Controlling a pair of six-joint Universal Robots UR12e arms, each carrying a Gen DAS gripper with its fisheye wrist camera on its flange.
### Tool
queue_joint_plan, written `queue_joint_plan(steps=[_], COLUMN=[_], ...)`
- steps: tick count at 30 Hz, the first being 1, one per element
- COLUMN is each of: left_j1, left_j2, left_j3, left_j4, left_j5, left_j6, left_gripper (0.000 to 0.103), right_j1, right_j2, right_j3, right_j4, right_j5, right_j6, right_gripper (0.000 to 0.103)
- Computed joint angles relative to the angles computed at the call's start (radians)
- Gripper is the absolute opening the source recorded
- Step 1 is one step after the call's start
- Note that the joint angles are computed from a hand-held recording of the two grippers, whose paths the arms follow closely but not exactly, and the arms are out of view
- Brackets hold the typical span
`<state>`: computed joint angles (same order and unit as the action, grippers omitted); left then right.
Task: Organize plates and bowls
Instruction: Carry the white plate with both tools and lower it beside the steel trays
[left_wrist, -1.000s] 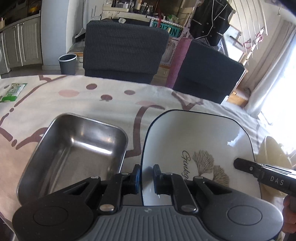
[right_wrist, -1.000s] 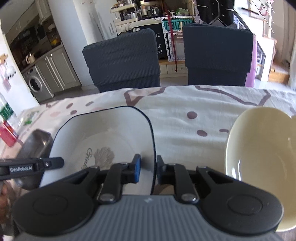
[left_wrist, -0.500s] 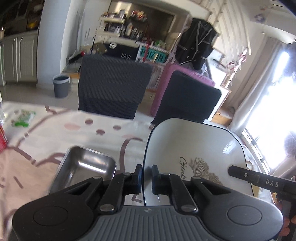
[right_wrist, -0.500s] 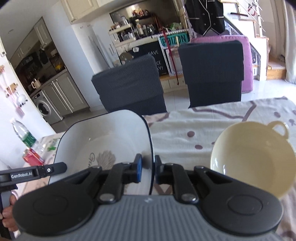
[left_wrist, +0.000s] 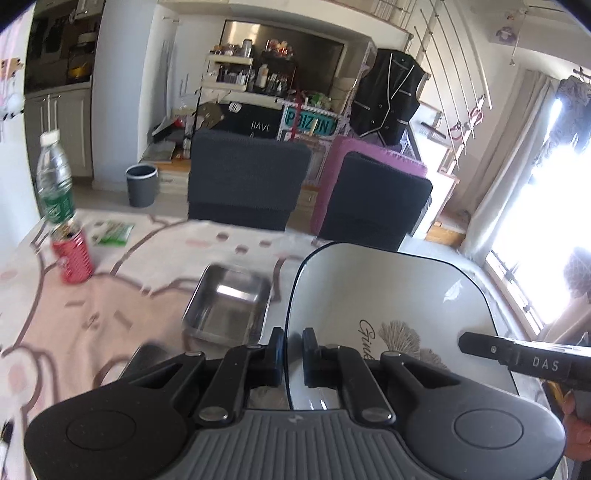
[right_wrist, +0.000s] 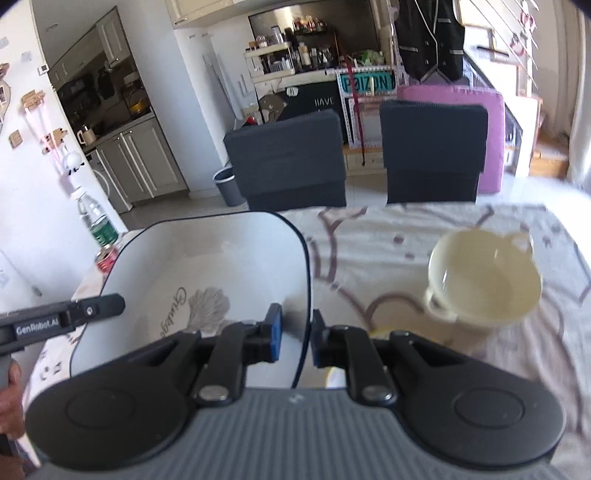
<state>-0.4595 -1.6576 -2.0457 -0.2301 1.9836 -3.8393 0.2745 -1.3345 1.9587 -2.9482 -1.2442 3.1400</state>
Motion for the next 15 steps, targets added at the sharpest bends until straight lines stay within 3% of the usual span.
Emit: queue_joint_plan(steps=[7, 12, 15], left_j1=[-0.030, -0.018, -0.003], left_j2=[0.070, 0.080, 0.076], left_j3=[-0.080, -0.131, -0.138], left_j4=[-0.097, -0.130, -0.160], left_j5=[-0.014, -0.093, -0.135], left_j6=[-0.092, -0.170, -0.176], left_gripper=[0.010, 0.010, 0.011], right_j1=[0.016, 0.038, 0.056], right_j2=[-0.052, -0.051, -0.041], right_j3=[0.068, 0.085, 0.086], right_j4=[0.108, 0.200, 0.256], right_j5=[0.036, 0.020, -0.011], right_j6=[0.004, -0.016, -0.025], right_gripper=[0.018, 0.018, 0.018])
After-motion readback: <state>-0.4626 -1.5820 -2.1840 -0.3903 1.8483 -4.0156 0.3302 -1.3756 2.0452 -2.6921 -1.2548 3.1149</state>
